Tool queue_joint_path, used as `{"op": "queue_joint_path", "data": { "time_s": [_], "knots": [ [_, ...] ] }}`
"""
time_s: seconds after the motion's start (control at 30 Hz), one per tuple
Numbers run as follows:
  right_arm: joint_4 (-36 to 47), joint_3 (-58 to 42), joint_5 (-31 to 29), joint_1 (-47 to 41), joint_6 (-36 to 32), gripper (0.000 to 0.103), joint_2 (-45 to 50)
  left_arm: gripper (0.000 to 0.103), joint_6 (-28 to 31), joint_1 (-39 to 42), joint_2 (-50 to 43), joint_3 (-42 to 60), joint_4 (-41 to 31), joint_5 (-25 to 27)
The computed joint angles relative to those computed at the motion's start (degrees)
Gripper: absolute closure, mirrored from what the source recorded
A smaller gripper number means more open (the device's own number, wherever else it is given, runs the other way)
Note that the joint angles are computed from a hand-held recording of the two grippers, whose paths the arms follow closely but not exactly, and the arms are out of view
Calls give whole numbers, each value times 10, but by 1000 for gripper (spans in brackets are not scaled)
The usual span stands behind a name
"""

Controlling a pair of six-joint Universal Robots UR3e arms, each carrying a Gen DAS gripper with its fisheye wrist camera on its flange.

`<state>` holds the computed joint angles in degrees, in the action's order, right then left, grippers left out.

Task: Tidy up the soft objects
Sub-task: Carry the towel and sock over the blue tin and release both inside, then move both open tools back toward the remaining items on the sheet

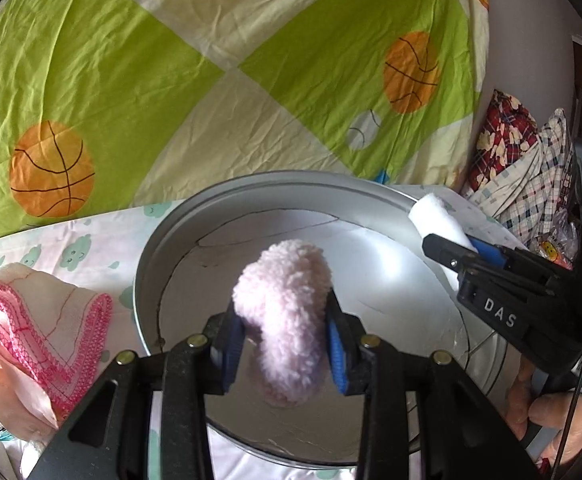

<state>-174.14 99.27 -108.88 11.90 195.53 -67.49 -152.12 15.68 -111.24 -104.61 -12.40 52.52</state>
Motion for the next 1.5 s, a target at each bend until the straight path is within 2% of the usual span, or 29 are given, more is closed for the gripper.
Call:
{"op": "queue_joint_path", "data": {
  "time_s": [0.27, 0.33, 0.37, 0.4, 0.43, 0.47, 0.53, 0.6, 0.8, 1.0, 1.23, 1.33, 1.5],
  "knots": [
    [-11, 2, 7, 5, -1, 70, 1, 68, -8, 2, -6, -4, 29, 14],
    [-10, 5, 15, 2, 4, 65, -1, 65, -13, -2, -12, -8, 54, 24],
    [-10, 5, 17, 1, 5, 62, -1, 60, -17, -4, -14, -11, 70, 31],
    [-17, 7, 15, 3, 6, 52, -2, 49, -22, -6, -15, -15, 83, 40],
    [-22, 10, 11, 5, 10, 36, -3, 34, -26, -4, -14, -20, 95, 38],
    [-34, 16, 9, 6, 14, 30, -4, 28, -31, -2, -12, -28, 111, 37],
    [-63, 29, 0, 8, 20, 26, -10, 13, -47, 1, -9, -45, 152, 46],
    [-90, 42, -7, 9, 24, 25, -16, 7, -55, 6, -4, -54, 173, 49],
    [-103, 43, -30, 11, 31, 25, -16, 6, -72, 28, 7, -58, 173, 45],
    [-155, 52, -57, 21, 23, 25, -6, 1, -86, 38, 7, -80, 237, 77],
    [-338, 83, -84, 40, -17, 25, 26, 1, -88, 55, 6, -110, 311, 87],
    [-339, 61, -125, 62, -32, 21, 41, 1, -76, 62, 9, -122, 324, 85],
    [-317, 51, -145, 77, -29, 21, 40, 1, -52, 86, 26, -137, 295, 64]
  ]
}}
